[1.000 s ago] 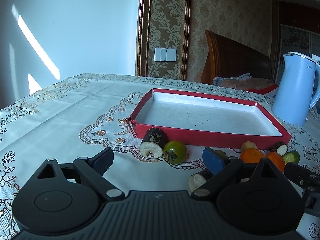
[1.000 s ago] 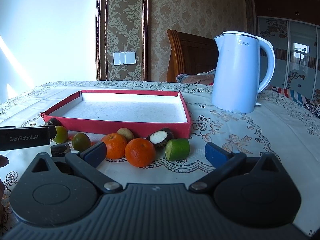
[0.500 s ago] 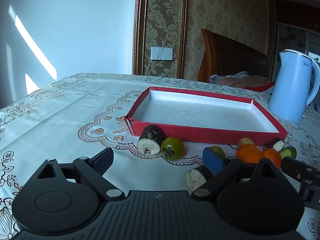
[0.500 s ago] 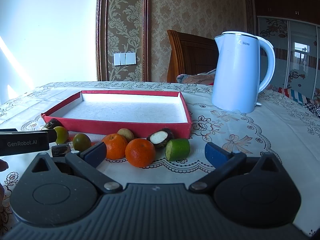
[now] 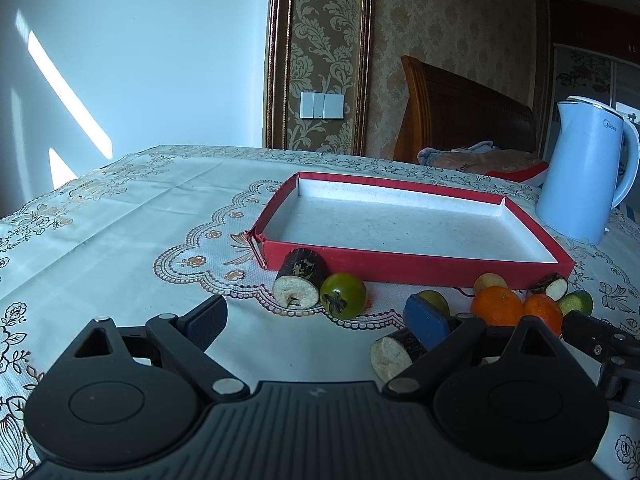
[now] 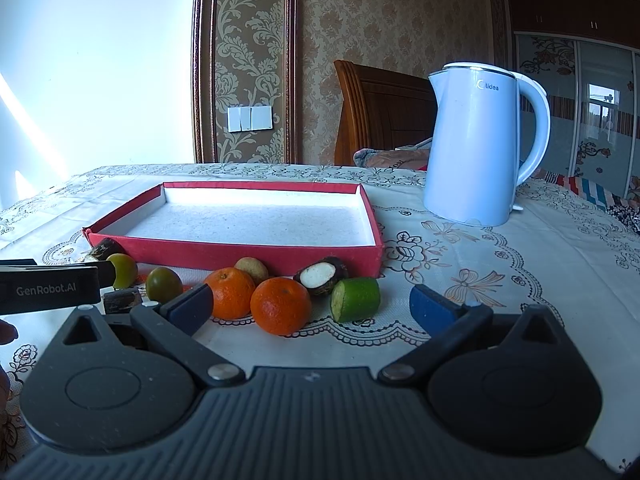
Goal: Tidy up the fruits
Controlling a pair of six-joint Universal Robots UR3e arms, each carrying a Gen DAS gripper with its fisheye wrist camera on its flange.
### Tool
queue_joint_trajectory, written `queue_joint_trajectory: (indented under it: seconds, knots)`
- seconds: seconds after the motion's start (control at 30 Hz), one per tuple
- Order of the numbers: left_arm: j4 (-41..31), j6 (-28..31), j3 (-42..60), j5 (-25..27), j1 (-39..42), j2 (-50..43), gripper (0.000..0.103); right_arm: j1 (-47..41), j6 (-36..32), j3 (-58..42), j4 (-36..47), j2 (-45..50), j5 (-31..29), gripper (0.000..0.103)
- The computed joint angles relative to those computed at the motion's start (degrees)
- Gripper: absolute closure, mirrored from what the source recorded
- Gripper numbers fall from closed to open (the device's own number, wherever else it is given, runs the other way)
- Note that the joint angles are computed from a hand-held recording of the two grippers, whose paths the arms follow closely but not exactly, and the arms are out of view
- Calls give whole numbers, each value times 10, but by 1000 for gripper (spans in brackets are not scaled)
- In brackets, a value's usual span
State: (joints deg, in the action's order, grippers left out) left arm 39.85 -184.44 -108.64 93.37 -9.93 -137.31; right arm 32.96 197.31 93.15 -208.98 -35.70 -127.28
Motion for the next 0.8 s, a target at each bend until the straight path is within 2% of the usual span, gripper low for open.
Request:
queue_joint_trajectory:
  seconds: [0.8]
  knots:
    - [-1, 1, 2, 0, 0, -1, 7, 0, 1, -5, 10, 0, 3, 0]
